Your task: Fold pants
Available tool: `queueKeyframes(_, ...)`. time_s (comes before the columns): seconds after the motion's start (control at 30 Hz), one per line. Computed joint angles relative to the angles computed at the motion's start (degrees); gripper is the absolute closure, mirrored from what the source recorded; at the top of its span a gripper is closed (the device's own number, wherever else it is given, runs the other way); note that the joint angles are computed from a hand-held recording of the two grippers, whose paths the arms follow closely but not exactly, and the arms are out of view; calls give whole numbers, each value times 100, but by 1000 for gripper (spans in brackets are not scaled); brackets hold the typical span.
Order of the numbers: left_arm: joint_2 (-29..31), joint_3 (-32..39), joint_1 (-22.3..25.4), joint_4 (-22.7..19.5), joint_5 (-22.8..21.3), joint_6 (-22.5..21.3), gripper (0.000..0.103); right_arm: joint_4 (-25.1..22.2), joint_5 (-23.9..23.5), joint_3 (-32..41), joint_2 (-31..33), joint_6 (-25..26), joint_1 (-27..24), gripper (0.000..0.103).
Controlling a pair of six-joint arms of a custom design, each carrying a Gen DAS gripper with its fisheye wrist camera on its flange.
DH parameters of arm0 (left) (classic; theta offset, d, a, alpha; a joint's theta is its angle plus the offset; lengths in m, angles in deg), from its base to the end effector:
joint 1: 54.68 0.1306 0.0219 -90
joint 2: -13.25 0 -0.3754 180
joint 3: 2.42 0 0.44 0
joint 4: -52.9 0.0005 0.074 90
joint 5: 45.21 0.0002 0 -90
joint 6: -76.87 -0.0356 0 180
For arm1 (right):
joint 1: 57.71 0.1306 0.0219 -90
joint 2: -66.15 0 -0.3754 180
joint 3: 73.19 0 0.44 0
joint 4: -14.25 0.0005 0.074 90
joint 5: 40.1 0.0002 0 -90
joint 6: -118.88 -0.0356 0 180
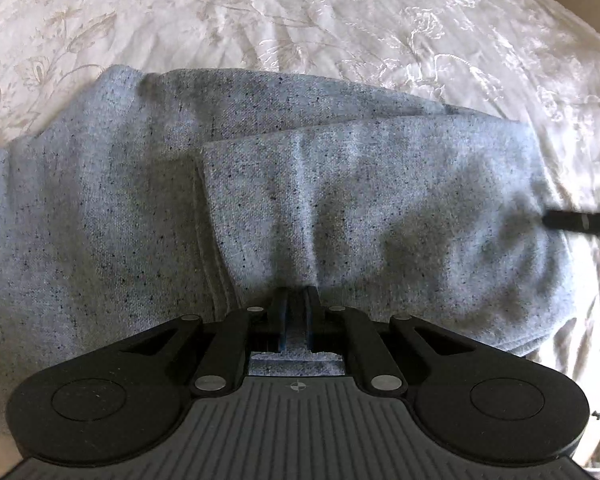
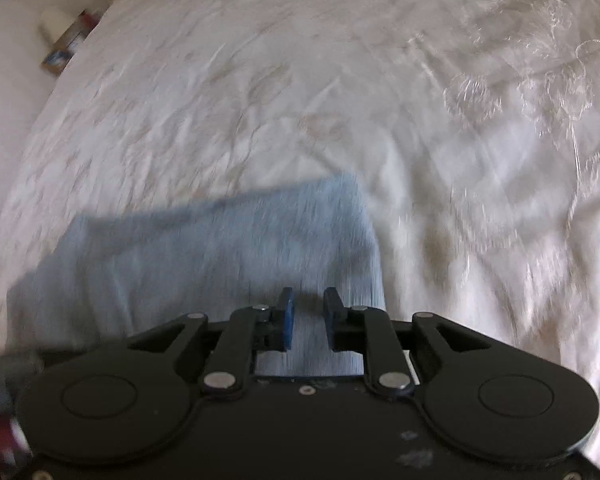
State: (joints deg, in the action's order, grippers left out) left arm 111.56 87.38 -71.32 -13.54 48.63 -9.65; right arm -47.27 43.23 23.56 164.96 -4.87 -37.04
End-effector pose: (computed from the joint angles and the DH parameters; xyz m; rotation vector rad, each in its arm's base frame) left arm 0.5161 -0.1573 0.3311 0.3439 2.8698 -0.1621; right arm 0.5298 0.2038 0.3877 0.2759 2.7372 0.4378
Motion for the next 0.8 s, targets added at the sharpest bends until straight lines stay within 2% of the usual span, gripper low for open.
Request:
queueKeyframes(0.1,9,-10,-215,77,-353,-63,94,-215,-25,-302,-200,62,73,85)
queueKeyframes(0.23,30,-14,-542,131,-971,-290,94,-170,-7,-612,-405,-145,129,85)
queueKeyframes(0.3,58,-3,-703,163,-1261,-483,94,-173,31,-594,-433,-83,161,81)
queueKeyframes(0.37,-25,-74,-772,245,-1409,-611,94,-114,67,-556,-461,43,197,80)
queueKeyframes(0.43,-175,-172,-794,332,-1431,-507,94,20,166,-472,-511,254,273,79)
queueKeyframes(0.53,-544,-376,-718,407,-1439,-251,90,412,425,-478,-695,639,428,66)
queueKeyframes(0.67,-1044,-672,-461,617,-1775,-78,90,960,836,-484,-888,997,720,52)
queueKeyframes(0.73,-1248,-772,-328,676,-1965,-5,90,1125,1058,-457,-932,1101,872,48)
queueKeyframes(0.8,-1415,-835,-149,744,-2044,15,90,1252,1314,-415,-968,1090,1055,38)
